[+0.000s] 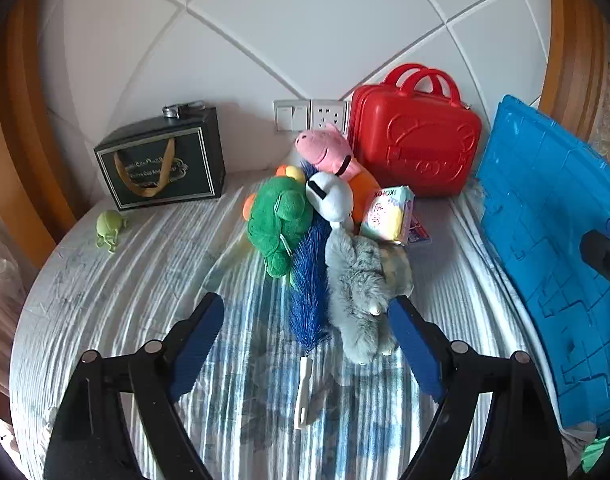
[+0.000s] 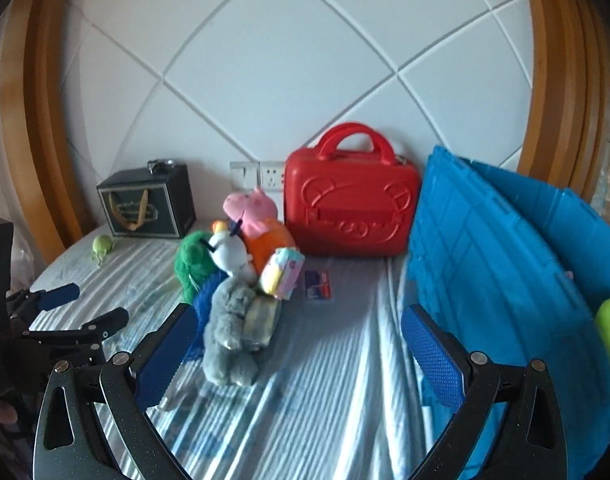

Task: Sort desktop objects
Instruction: 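Grasp the grey fluffy plush with the left tool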

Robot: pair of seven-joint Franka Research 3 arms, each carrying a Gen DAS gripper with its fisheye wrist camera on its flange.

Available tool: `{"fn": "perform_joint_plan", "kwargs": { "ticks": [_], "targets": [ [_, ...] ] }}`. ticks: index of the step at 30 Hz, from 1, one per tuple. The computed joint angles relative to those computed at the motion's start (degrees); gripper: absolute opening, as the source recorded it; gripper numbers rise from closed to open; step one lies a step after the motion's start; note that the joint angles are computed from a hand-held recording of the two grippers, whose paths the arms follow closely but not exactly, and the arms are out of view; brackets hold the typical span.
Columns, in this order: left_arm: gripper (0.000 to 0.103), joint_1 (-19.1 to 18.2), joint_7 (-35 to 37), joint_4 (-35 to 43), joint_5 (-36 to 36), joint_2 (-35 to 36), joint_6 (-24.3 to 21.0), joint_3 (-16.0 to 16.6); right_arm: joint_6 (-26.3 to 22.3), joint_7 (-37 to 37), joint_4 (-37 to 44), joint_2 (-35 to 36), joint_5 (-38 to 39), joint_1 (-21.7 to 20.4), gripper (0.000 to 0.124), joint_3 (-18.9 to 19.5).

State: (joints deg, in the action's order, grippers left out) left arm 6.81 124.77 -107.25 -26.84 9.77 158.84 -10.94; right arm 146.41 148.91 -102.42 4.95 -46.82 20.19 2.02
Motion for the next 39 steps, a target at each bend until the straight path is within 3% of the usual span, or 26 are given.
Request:
{"fn": "perform_joint_plan", "kwargs": {
  "ticks": [8,15,17,19,23,27,30,33,36,37,38,39],
  "targets": [
    [0.083,-1.36,-5.88,13.85,11.47,16.08,-5.16,-1.47,-1.97,-12.67,15.31,18.72,14.89,-0.44,0.103,-2.52],
    [0.082,-3.14,-7.82,26.71,17.78,28.35,-11.62,-3.86,-3.22,-24.46,29.90,32.81,27.57,-2.00,0.103,-2.09],
    [0.074,-4.64,-9.66,28.93,20.72,30.45,-12.45,-2.49,-5.62,-27.83,33.53,35.75,30.48,-2.16,0.103,-2.05],
    [0.068,-5.62,-11.37,29.32,23.85,31.15,-11.48,-1.14,-6.39,-27.68,33.25,36.17,31.23,-1.00,0.103,-4.16],
    [0.047,-2.38,-10.35,28.55,22.12,30.39,-11.39,-3.98,-7.68,-21.92,27.52,33.35,31.83,1.41,0.103,-9.76],
    [0.045,-1.99,-12.02,28.09,21.79,29.74,-12.61,-3.87,-6.02,-19.31,20.22,28.93,32.90,0.89,0.103,-10.54],
    [0.045,-2.10,-11.24,26.25,21.21,28.13,-12.01,-5.00,-1.71,-21.72,16.41,26.47,36.23,-1.50,0.103,-8.16],
    [0.045,-4.43,-12.19,26.50,22.95,28.27,-11.71,-4.12,-0.63,-24.49,17.57,27.22,38.04,-2.14,0.103,-7.30],
    [0.044,-6.46,-14.46,32.26,24.19,32.11,-15.60,-3.23,-1.48,-27.44,20.59,29.47,40.69,-2.90,0.103,-6.37],
    [0.042,-7.03,-15.24,33.19,24.68,32.86,-15.95,-2.86,-2.06,-28.26,21.89,30.43,41.17,-2.91,0.099,-6.35],
    [0.040,-7.18,-15.73,33.66,24.80,33.23,-16.12,-2.86,-3.01,-29.17,23.34,31.52,41.46,-2.84,0.084,-6.36],
    [0.038,-7.03,-15.85,33.50,24.66,33.16,-15.94,-3.12,-3.04,-30.87,24.47,32.37,42.99,-3.63,0.079,-5.43]
  ]
}}
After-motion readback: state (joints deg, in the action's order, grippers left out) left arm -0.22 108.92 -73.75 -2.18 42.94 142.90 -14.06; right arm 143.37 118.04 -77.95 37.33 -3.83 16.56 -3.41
